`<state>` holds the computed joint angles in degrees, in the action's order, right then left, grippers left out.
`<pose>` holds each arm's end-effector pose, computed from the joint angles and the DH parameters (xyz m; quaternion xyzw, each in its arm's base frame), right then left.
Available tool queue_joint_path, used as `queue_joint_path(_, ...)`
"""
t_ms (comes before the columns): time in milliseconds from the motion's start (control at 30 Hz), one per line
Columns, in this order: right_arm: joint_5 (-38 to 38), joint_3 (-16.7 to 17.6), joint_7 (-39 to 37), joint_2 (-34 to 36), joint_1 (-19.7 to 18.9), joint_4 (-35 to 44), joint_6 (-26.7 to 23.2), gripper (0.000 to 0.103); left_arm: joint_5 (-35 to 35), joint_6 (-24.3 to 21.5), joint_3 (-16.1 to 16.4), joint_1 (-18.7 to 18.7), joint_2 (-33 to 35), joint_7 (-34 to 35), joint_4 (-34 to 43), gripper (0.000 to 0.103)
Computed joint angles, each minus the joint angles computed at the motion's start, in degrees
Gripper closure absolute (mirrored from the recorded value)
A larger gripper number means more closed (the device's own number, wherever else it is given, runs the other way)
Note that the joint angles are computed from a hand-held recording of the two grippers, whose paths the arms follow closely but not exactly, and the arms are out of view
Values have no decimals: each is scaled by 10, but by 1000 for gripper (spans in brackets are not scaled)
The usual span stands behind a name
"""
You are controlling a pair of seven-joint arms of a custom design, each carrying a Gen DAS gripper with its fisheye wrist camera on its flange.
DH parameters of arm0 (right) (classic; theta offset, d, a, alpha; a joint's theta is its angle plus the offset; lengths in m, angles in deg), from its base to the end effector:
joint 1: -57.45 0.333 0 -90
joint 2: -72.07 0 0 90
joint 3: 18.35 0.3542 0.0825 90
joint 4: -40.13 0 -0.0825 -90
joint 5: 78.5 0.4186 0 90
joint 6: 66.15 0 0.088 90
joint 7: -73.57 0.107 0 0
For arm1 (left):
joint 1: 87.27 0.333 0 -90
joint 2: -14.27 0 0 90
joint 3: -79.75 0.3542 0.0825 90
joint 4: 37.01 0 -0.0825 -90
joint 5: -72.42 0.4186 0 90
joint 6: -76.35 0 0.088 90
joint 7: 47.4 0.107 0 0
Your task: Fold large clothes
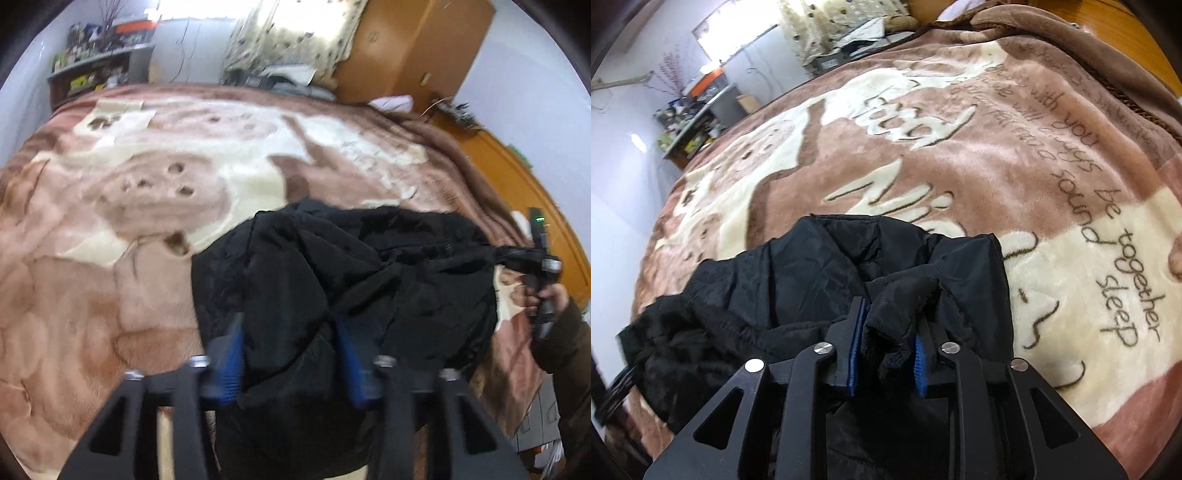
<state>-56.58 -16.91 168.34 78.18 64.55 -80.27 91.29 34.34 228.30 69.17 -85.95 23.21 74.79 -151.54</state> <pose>0.6293 0.0789 0.4448 -0.5879 0.7562 -0.0695 0.2786 0.6510 -0.0841 0.4523 -0.5988 0.7309 -0.3212 0.0636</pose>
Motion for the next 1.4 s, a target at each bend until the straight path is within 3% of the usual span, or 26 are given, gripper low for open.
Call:
queue_joint_path(33, 56, 12, -66, -14, -10, -14, 14, 69, 5, 0, 2, -1, 3, -9, 0, 73)
queue_joint_path(133, 195, 18, -220, -48, -14, -45, 37, 57, 24, 27, 2, -5, 2, -20, -10, 74)
queue_joint_path(200, 255, 11, -284, -70, -1, -74, 93, 32, 35, 36, 2, -7, 6, -31, -8, 74)
queue_joint_path(267, 382, 0, -400, -87, 12, -88, 123, 28, 43, 42, 1, -7, 9, -41, -7, 74)
queue_joint_path(300, 435, -24, -451, -92, 34, -88, 119, 28, 47, 46, 0, -7, 11, -47, -8, 74)
queue_joint_path(367, 422, -24, -451, -85, 23, -91, 100, 28, 46, 48, -3, -4, 13, -47, -6, 74)
queue_joint_path(433, 291, -22, -355, -62, 14, -90, 93, 28, 51, 50, -4, -2, 15, -51, -4, 74)
queue_joint_path(467, 261, -22, -336, -49, 12, -85, 89, 28, 50, 51, -5, -1, 17, -52, -3, 74)
queue_joint_path(533, 259, -14, -343, -24, 4, -67, 76, 28, 53, 47, -5, 0, 21, -62, 0, 73)
queue_joint_path(633, 415, 17, -494, -3, -17, -30, 54, 28, 66, 38, -4, 1, 28, -76, 8, 72)
queue_joint_path(667, 420, 17, -501, 1, -18, -23, 40, 28, 68, 35, -5, 2, 30, -79, 11, 71)
queue_joint_path(733, 341, 10, -427, 14, -7, -13, 39, 28, 67, 35, -7, 5, 35, -79, 17, 70)
queue_joint_path(767, 311, 8, -396, 16, -5, -12, 38, 39, 66, 35, -8, 6, 36, -80, 18, 70)
queue_joint_path(800, 297, 9, -380, 16, -7, -12, 32, 59, 63, 35, -9, 8, 37, -82, 19, 70)
queue_joint_path(900, 327, 18, -406, -2, -18, -26, 32, 86, 65, 45, -10, 7, 31, -89, 12, 71)
queue_joint_path(1100, 503, 15, -586, -77, 18, -66, 143, 90, 48, 107, -21, -1, 12, -59, 14, 75)
queue_joint_path(1167, 474, 6, -551, -73, 27, -61, 153, 90, 88, 108, -11, -14, 25, -87, 37, 75)
queue_joint_path(1333, 201, -14, -261, -19, 29, -55, 167, 89, 276, 83, 44, -70, 98, -242, 119, 75)
queue_joint_path(1400, 67, -39, -130, -2, 39, -53, 145, 89, 350, 56, 72, -97, 128, -309, 151, 73)
